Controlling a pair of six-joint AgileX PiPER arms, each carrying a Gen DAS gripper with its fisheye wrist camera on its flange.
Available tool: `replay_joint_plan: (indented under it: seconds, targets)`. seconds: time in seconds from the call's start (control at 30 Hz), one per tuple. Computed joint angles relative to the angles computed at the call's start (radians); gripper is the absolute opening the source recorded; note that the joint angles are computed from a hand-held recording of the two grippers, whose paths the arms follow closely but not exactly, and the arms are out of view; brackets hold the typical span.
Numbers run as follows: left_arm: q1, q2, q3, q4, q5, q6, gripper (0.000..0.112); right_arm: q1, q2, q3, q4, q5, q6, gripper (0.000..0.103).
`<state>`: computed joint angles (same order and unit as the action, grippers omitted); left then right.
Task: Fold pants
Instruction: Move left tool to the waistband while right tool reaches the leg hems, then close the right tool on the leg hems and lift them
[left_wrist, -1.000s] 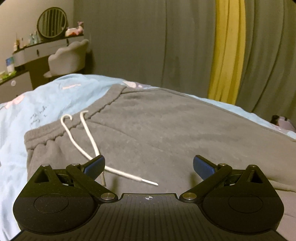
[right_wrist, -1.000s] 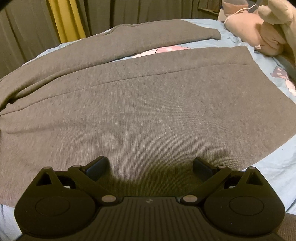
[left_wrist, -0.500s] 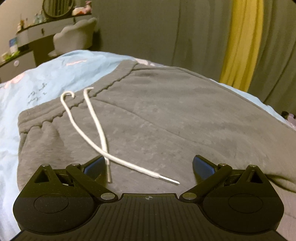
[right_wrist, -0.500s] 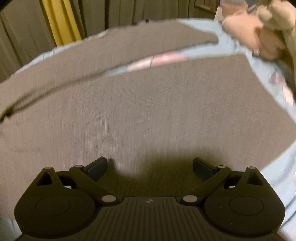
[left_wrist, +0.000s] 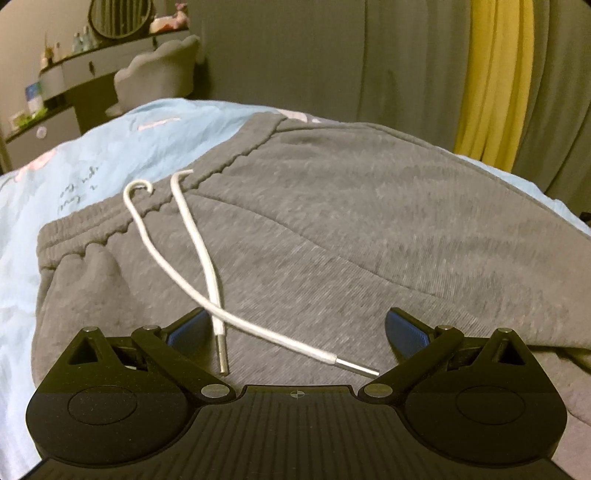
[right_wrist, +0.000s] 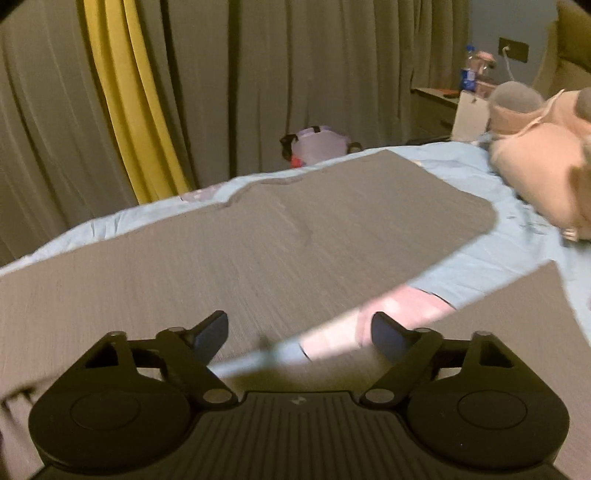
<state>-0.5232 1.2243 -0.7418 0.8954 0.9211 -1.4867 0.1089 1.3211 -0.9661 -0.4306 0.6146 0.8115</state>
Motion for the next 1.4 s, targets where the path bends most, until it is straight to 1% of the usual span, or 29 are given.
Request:
replay_joint_plan:
  seconds: [0.07, 0.2, 0.27, 0.4, 0.43, 0.47, 0.53, 0.57, 0.6, 0.63, 0.7, 0.8, 0.83, 0.87, 0.9, 1.0, 1.07, 1.1, 1.13, 1.17, 1.2, 1.23, 1.3, 1.37, 1.4]
  targets:
    - [-0.007, 0.009, 0.001, 0.016, 0.004, -0.012, 0.103, -0.033, 0.086, -0.066, 0.043, -0.026, -0.024, 0.069]
    - [-0.016, 0.024, 0.007, 0.044, 0.006, -0.043, 0.103, -0.095, 0.236, -0.215, 0.136, -0.031, -0.093, 0.057]
    - [-0.029, 0.034, 0.013, 0.068, 0.015, -0.073, 0.103, -0.124, 0.31, -0.298, 0.135, -0.016, -0.096, 0.052]
    - [-0.054, 0.05, 0.01, 0.093, 0.04, -0.099, 0.103, -0.174, 0.417, -0.427, 0.074, 0.001, -0.023, 0.048]
    - [-0.056, 0.051, 0.011, 0.094, 0.043, -0.101, 0.103, -0.192, 0.455, -0.476, 0.08, 0.01, -0.012, 0.041]
    - [-0.058, 0.051, 0.011, 0.096, 0.045, -0.105, 0.103, -0.214, 0.496, -0.527, 0.108, 0.017, -0.015, 0.037]
    - [-0.063, 0.05, 0.016, 0.104, 0.047, -0.116, 0.103, -0.247, 0.582, -0.64, 0.177, 0.052, -0.033, 0.035]
    - [-0.068, 0.052, 0.022, 0.115, 0.047, -0.133, 0.103, -0.255, 0.624, -0.695, 0.203, 0.074, -0.023, 0.03]
    - [-0.076, 0.055, 0.027, 0.127, 0.052, -0.152, 0.103, -0.259, 0.655, -0.73, 0.216, 0.08, -0.022, 0.027]
    - [-0.085, 0.062, 0.031, 0.142, 0.059, -0.173, 0.103, -0.261, 0.694, -0.781, 0.227, 0.094, -0.013, 0.027]
    - [-0.102, 0.077, 0.029, 0.159, 0.076, -0.19, 0.103, -0.262, 0.746, -0.836, 0.245, 0.089, -0.015, 0.028]
    - [-0.117, 0.09, 0.037, 0.19, 0.087, -0.222, 0.103, -0.251, 0.832, -0.945, 0.208, 0.108, 0.056, 0.03]
    - [-0.121, 0.093, 0.04, 0.198, 0.088, -0.235, 0.103, -0.25, 0.861, -0.986, 0.206, 0.12, 0.083, 0.037]
    - [-0.123, 0.095, 0.042, 0.204, 0.09, -0.244, 0.103, -0.247, 0.895, -1.038, 0.195, 0.145, 0.102, 0.044]
    - [-0.123, 0.098, 0.042, 0.208, 0.091, -0.249, 0.103, -0.245, 0.935, -1.101, 0.179, 0.183, 0.114, 0.046]
    - [-0.132, 0.101, 0.052, 0.226, 0.095, -0.276, 0.103, -0.233, 1.038, -1.247, 0.121, 0.267, 0.13, 0.047]
    - [-0.134, 0.11, 0.052, 0.235, 0.097, -0.289, 0.103, -0.226, 1.067, -1.276, 0.073, 0.275, 0.152, 0.045]
    - [-0.137, 0.116, 0.052, 0.241, 0.1, -0.298, 0.103, -0.221, 1.086, -1.309, 0.05, 0.298, 0.15, 0.039]
    - [-0.141, 0.121, 0.054, 0.247, 0.102, -0.308, 0.103, -0.212, 1.109, -1.352, 0.018, 0.34, 0.142, 0.024]
    - [-0.143, 0.123, 0.055, 0.25, 0.104, -0.313, 0.103, -0.213, 1.117, -1.359, 0.003, 0.342, 0.124, 0.008]
    - [-0.144, 0.124, 0.057, 0.252, 0.104, -0.318, 0.103, -0.222, 1.099, -1.326, 0.017, 0.315, 0.107, 0.008]
    - [-0.143, 0.124, 0.058, 0.253, 0.102, -0.32, 0.103, -0.233, 1.059, -1.253, 0.031, 0.262, 0.107, 0.005]
    - [-0.136, 0.118, 0.06, 0.253, 0.092, -0.321, 0.103, -0.254, 0.945, -1.053, 0.021, 0.119, 0.116, 0.004]
    - [-0.13, 0.112, 0.061, 0.251, 0.084, -0.32, 0.103, -0.267, 0.81, -0.853, -0.032, 0.009, 0.164, 0.004]
    - [-0.128, 0.108, 0.062, 0.25, 0.08, -0.319, 0.103, -0.277, 0.735, -0.753, -0.04, -0.044, 0.162, 0.004]
